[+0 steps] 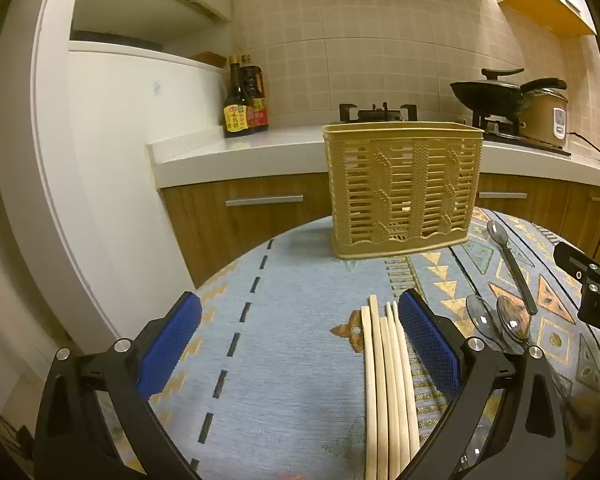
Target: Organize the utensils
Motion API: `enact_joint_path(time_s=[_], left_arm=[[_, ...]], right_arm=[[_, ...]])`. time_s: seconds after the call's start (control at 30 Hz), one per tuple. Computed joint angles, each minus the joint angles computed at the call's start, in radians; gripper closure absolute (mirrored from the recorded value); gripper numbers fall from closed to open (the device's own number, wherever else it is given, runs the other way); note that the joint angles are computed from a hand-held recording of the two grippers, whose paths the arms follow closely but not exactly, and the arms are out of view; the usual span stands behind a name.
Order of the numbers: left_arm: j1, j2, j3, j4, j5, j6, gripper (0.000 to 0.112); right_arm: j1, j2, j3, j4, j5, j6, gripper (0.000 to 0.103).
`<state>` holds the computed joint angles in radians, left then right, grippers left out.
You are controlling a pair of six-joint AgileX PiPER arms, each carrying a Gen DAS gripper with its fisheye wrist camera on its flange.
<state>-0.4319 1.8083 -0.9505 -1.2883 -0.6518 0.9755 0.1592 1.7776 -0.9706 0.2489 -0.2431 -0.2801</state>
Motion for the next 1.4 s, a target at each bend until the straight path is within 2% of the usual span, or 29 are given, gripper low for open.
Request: enact_joint_path(time_s=[0.23,0.33,0.4,0.5,0.57,0.63,0.67,0.7,0.77,0.83,1.03,1.4], left_arm=[[-0.002,-0.005,0.007,0.012,0.001,-0.005,0.016],[0.016,-0.016,0.017,0.061,0.046,-0.033,0.017],[0.017,-0.025,0.034,0.103,0.043,-0.072,0.017],[-0.018,-0.017,0.031,0.089,-0.022,-0.071,0.020],[-0.045,-0.007,0.037,0.102,-0.121,-0.097,0.022],[-0.068,0.011,0.054,0.157,-0.235,-0.143,0.022],[-0.070,0.014,0.055,0.163,-0.252,-0.144,0.022],[-0.064,0.009,0.055,0.170,-0.238,-0.148,0.022],[-0.039,-0.010,0.071,0.225,-0.181,-0.191,0.022],[-0.016,-0.031,0.097,0.289,-0.148,-0.264,0.019],[0.046,-0.050,0.111,0.354,-0.036,-0.384,0.016],[0.049,-0.041,0.101,0.370,-0.006,-0.383,0.016]], right_arm=[[0.001,0.002,0.000,0.007,-0.004,-0.005,0.008],[0.004,0.005,-0.006,0.028,-0.001,-0.027,0.008],[0.003,0.001,-0.001,0.026,-0.008,-0.024,0.008],[0.006,-0.012,0.015,0.023,-0.022,-0.015,0.008],[0.002,-0.015,0.023,0.021,-0.029,-0.009,0.008],[0.013,-0.024,0.034,0.126,-0.048,-0.089,0.008],[0.017,-0.019,0.025,0.171,-0.048,-0.115,0.008],[0.013,-0.017,0.011,0.175,-0.028,-0.103,0.008],[-0.003,-0.009,-0.026,0.083,0.050,-0.011,0.008],[-0.004,0.002,-0.045,0.079,0.090,-0.031,0.008],[0.029,-0.013,0.004,0.164,0.016,-0.142,0.008],[0.023,0.003,-0.019,0.189,0.048,-0.164,0.008]])
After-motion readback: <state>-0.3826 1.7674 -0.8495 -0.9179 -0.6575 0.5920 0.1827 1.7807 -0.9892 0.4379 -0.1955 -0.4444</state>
